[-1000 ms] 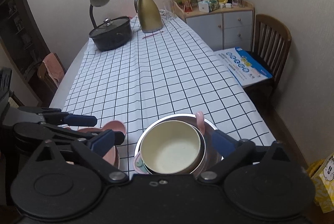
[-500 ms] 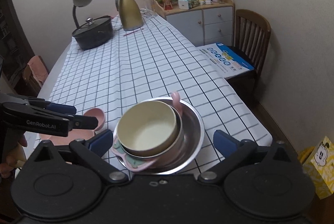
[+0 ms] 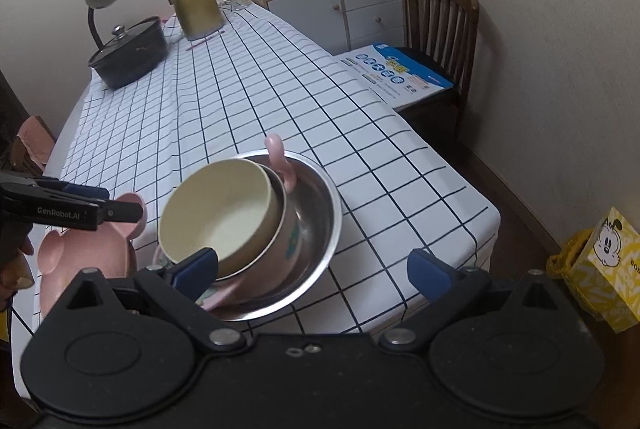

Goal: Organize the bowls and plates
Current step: 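Withdraw both tools and move them to the rim of the large steel bowl, then close both tools on the rim of the large steel bowl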

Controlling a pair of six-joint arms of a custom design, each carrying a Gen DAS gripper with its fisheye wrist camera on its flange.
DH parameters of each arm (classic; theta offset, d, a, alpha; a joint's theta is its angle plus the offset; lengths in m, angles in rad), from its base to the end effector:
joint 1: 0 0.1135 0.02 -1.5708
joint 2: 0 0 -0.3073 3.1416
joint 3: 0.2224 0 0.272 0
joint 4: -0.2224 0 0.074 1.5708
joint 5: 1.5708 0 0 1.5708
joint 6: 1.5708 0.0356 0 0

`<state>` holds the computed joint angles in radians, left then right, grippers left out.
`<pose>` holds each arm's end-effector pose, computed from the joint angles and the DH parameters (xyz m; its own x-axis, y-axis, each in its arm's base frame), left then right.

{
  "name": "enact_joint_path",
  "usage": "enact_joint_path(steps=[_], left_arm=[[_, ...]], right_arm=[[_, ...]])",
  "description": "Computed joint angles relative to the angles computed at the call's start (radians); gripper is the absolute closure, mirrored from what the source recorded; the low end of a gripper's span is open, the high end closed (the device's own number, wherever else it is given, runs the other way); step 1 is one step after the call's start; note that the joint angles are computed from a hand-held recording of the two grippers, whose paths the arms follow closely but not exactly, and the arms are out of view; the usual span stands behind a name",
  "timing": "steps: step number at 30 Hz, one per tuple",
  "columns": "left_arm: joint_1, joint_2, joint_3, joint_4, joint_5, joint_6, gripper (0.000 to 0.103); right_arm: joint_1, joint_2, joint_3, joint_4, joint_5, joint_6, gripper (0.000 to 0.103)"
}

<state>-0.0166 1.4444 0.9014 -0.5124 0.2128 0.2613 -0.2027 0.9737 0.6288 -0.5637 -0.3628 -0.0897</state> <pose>0.2929 -0.0124 0.2380 -0.8094 0.2660 -0.5236 0.3410 0.9387 -0.0502 0.1819 -0.0245 0.2498 -0.7671 0.0722 -0.6375 -0.0946 0.9701 0.2237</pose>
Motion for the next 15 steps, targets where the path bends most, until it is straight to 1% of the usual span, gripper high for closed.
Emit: enact_joint_path(steps=[8,11,15], left_arm=[[0.07,0.167,0.105,-0.012,0.061,0.062,0.029],[0.063,0.211,0.128,-0.027,0.069,0.084,0.029],[0.046,0.244,0.15,-0.047,0.076,0.106,0.03]], right_arm=[[-0.022,0.099,0.012,0.036,0.002,-0.01,0.007],[-0.02,0.144,0.019,0.053,0.007,-0.01,0.012],[-0.012,0.213,0.035,0.057,0.006,-0.011,0.021]])
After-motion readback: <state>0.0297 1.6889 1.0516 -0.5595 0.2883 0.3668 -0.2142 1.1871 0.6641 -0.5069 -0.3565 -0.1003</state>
